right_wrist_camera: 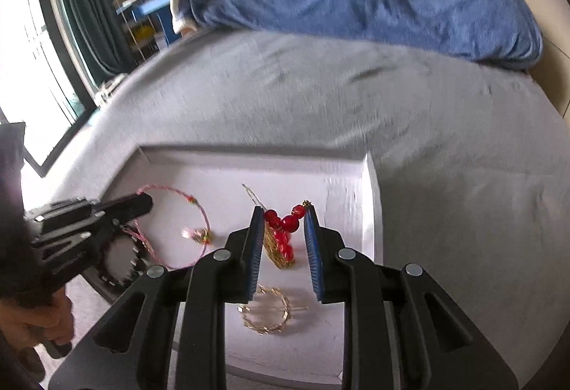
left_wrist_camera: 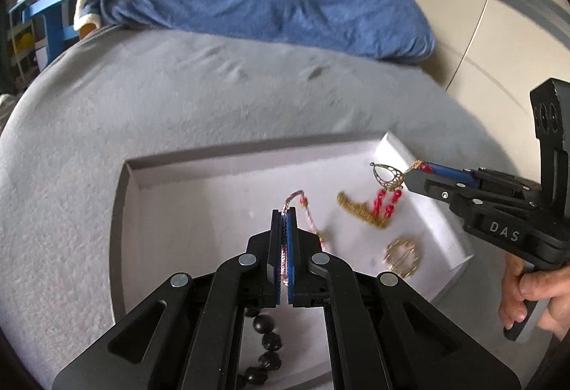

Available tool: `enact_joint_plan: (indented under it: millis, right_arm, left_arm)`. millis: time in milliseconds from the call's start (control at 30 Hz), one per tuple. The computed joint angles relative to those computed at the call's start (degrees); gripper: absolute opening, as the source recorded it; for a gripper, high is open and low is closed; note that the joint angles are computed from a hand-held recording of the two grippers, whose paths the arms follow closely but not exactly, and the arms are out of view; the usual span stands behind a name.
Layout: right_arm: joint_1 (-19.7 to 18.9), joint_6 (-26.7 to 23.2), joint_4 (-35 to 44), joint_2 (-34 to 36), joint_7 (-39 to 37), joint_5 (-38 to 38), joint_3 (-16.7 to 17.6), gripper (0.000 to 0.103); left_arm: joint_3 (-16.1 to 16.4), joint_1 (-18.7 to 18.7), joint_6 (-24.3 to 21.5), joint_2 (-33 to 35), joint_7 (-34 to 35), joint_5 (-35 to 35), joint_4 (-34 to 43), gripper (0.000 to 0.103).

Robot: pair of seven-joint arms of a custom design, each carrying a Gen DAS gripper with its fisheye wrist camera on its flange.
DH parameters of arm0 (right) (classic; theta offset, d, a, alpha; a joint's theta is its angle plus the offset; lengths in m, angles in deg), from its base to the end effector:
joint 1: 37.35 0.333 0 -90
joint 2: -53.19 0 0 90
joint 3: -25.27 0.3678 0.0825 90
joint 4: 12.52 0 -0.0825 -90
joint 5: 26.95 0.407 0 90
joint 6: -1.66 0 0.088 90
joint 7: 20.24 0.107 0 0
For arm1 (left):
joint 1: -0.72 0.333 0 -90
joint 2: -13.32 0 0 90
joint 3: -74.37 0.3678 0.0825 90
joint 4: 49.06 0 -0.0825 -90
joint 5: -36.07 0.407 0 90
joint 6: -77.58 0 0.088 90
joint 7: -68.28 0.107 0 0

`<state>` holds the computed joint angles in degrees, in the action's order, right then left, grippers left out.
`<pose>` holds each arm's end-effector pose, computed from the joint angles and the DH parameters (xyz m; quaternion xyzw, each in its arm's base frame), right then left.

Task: Organize jewelry
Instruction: 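Carry both pieces over the tray and open both tools, then withdraw both tools from the tray toward the remaining jewelry pile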

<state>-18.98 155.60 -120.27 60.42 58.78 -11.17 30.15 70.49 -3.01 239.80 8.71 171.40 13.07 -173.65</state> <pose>0.6174 0.2526 0.5616 -0.7789 0.5233 -0.1270 0.3215 0.5789 -0.0583 0.5507 -0.6467 0.6647 -0.3284 0.1792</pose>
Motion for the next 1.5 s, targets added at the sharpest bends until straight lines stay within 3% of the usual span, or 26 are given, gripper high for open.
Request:
enact_joint_plan:
  millis: [33,100,167,200,267,367,433,567,800,1100,1367,1500]
  right_arm:
    - [0.2,-0.5,0.1,0.2,0.6,-1.0,-0.2,0.023]
    - [0.3,-0.6,-0.4,0.3,0.8,-2.0,-0.3,0.024]
    - [0.3,-0.6,-1.0,0.1,0.9,-2.4,-0.3,0.026]
    - [0.3,-0.3,-1.7,-0.3,0.9,-2.4,-0.3,0.037]
    - [0.0,1.9,-3.8,-1.7,-0.6,-0.3,0.1,0.051]
    - [-0.5,5.3,-7.5,-4.7,-6.2,6.8,1.0,0.054]
    - [-0.2,7.7,-10.7,-7.3,-10.0,10.7,1.3,0.057]
    - [1.4,12.1,-17.1,-12.2,-14.7,16.7,0.8,0.058]
    - [4.1,17.4,-27.0,-19.9,-14.0,19.6,-0.3,0.061]
    - [3.5,18.4,-37.9,-29.2,-7.0,12.8,0.9,0.069]
    - [2.9,17.7,-44.3,-35.9,-1.8,8.6,1.5,0.073]
    - [1.0,18.8,-46.6,-37.2,1.9,6.3,3.5,0.073]
  left_arm:
    - [-0.3,0.3,-0.3,0.1,-1.2,1.9,-0.2,0.003]
    - [-0.9,1.1,-1.2,0.2,-5.1,7.7,-0.5,0.013]
    - [-1.6,2.1,-0.2,-0.3,-10.0,14.7,-1.8,0.044]
    - [-1.6,2.1,0.7,-0.8,-10.6,16.0,-2.6,0.048]
    - [-0.5,0.8,2.2,-2.0,-8.1,13.1,-4.2,0.054]
    - [1.5,-1.9,6.3,-4.8,-4.4,8.1,-7.8,0.065]
    - [1.5,-1.8,8.4,-6.3,-6.2,9.8,-9.8,0.07]
    - [0.4,0.0,11.8,-10.7,-13.2,16.1,-15.2,0.071]
    - [4.8,-3.1,12.7,-18.4,-18.4,18.7,-22.3,0.071]
    - [8.0,-6.1,10.3,-29.9,-21.2,23.8,-31.4,0.078]
    - [9.0,-9.1,9.1,-36.4,-20.5,25.2,-37.7,0.078]
    - [7.9,-8.5,10.1,-37.5,-21.4,26.2,-39.2,0.078]
